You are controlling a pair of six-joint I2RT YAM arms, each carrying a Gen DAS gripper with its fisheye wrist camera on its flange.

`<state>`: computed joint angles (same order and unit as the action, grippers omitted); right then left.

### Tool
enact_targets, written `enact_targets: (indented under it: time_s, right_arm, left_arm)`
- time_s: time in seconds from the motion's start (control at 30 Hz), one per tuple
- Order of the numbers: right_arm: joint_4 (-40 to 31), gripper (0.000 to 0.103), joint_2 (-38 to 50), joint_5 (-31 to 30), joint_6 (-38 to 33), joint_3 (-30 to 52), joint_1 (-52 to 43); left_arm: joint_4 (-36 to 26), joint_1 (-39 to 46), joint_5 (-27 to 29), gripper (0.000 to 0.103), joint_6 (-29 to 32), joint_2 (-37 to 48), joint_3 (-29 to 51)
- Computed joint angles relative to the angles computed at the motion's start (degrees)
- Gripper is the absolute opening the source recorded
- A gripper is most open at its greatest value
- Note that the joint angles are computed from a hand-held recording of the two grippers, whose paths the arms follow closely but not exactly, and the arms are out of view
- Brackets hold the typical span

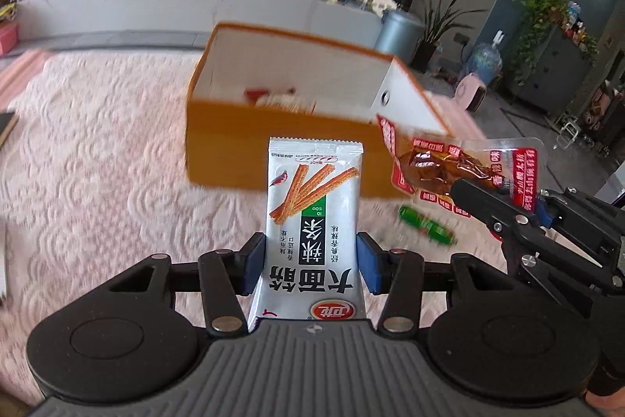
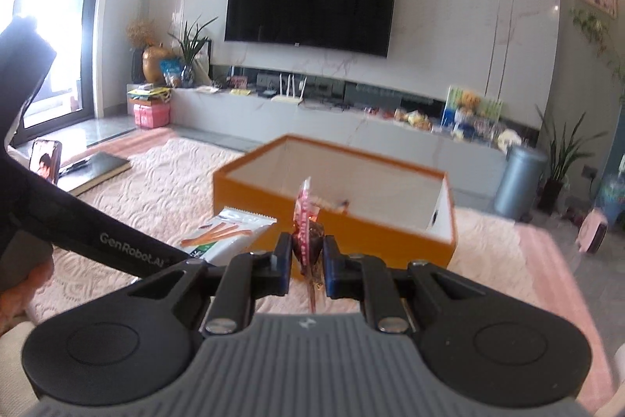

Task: Organize snacks
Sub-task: 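Lower the spicy-strip pack and braised-snack pack into the box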

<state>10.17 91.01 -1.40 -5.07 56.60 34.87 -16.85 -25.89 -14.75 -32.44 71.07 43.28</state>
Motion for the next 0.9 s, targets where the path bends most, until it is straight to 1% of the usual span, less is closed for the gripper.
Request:
enact_targets:
  time_s: [0.07, 0.33, 0.53, 0.73, 0.9]
  right_arm:
    - [-0.51, 0.012, 0.45, -0.32, -0.9, 2.04, -0.89]
    - [-3.24, 0.012, 6.1, -0.98, -5.58, 13.59, -3.95]
    - [-7.04, 0.012, 14.05, -1.52, -8.35, 24.82, -5.6]
    - [-10.15, 0.012, 22.34, -1.32, -10.67, 34.83, -6.65]
    - [-14.16, 0.012, 29.97, -1.13, -12.28, 44.14, -7.59]
  left_arm:
    - [-0.32, 0.57, 0.08, 0.056, 1.65, 1.14, 2.44]
    - [-1.28, 5.28, 4.75, 0.056, 5.53, 8.69, 13.74]
    - [-1.92, 7.59, 7.47, 0.056, 7.99, 15.44, 22.05]
    - [-2.09, 9.78, 8.76, 0.056, 9.05, 23.61, 29.29]
    - [-2.94, 11.81, 10.63, 0.056, 9.4, 31.69, 35.08]
